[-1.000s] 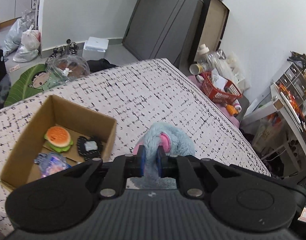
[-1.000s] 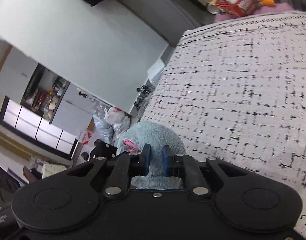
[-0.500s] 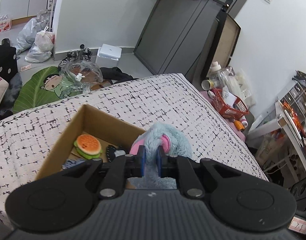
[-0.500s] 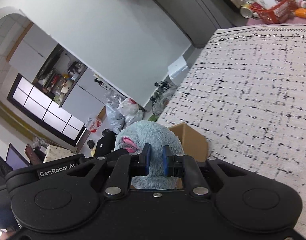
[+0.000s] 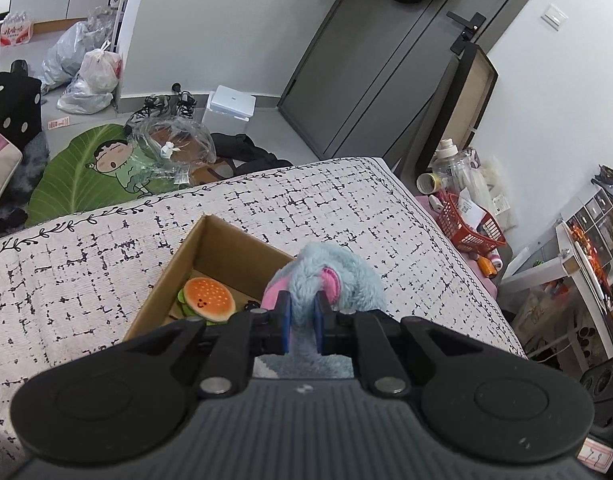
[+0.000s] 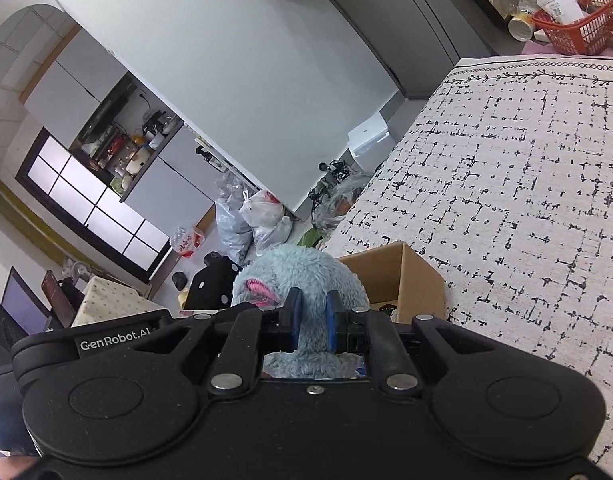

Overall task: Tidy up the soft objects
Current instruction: 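Carry the grey mouse plush in both tools over the box, then open both tools to drop the mouse plush into the box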

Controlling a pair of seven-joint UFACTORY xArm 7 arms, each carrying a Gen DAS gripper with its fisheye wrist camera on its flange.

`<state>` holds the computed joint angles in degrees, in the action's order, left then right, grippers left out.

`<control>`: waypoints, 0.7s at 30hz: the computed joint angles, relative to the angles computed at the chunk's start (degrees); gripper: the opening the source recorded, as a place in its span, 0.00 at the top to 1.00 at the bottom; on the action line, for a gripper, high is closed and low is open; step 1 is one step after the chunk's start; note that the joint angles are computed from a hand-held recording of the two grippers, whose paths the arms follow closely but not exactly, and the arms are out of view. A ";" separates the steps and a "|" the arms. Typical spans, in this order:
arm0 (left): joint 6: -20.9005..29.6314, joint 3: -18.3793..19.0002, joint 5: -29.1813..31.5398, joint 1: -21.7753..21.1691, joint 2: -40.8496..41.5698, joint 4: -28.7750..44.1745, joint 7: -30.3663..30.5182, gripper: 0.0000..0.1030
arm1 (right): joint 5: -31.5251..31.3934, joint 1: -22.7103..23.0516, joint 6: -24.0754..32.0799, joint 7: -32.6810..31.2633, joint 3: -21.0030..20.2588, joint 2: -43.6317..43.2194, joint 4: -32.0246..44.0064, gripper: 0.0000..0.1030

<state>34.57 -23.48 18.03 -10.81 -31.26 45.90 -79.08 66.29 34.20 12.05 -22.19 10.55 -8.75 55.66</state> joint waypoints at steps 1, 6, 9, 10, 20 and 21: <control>-0.52 0.40 -0.13 -0.08 -0.02 -0.46 0.15 0.90 | -0.35 -0.03 -0.19 0.34 0.15 0.44 0.22 0.88; -2.87 1.67 -1.09 -0.09 0.09 -2.37 0.86 0.90 | -2.43 -0.34 -0.98 2.00 0.97 2.32 1.19 0.87; -3.86 2.25 -1.63 0.00 0.47 -3.02 1.51 0.90 | -4.35 -0.66 -1.22 3.79 1.52 3.35 1.80 0.85; -4.25 2.62 -1.85 -0.13 0.69 -3.22 2.13 0.90 | -5.77 -0.96 -1.05 5.41 1.71 3.79 2.04 0.81; 5.44 4.31 -4.53 -1.01 2.81 -0.23 4.42 0.57 | -13.82 -1.79 0.65 13.10 1.24 2.84 1.33 0.50; 5.43 4.47 -4.33 -1.08 2.29 -0.61 4.46 0.55 | -14.89 -2.01 0.77 14.09 1.29 2.43 0.98 0.50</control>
<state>40.00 -19.01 13.70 -11.89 -28.96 45.29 -74.62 51.40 32.19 12.82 -8.10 11.84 -6.32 56.63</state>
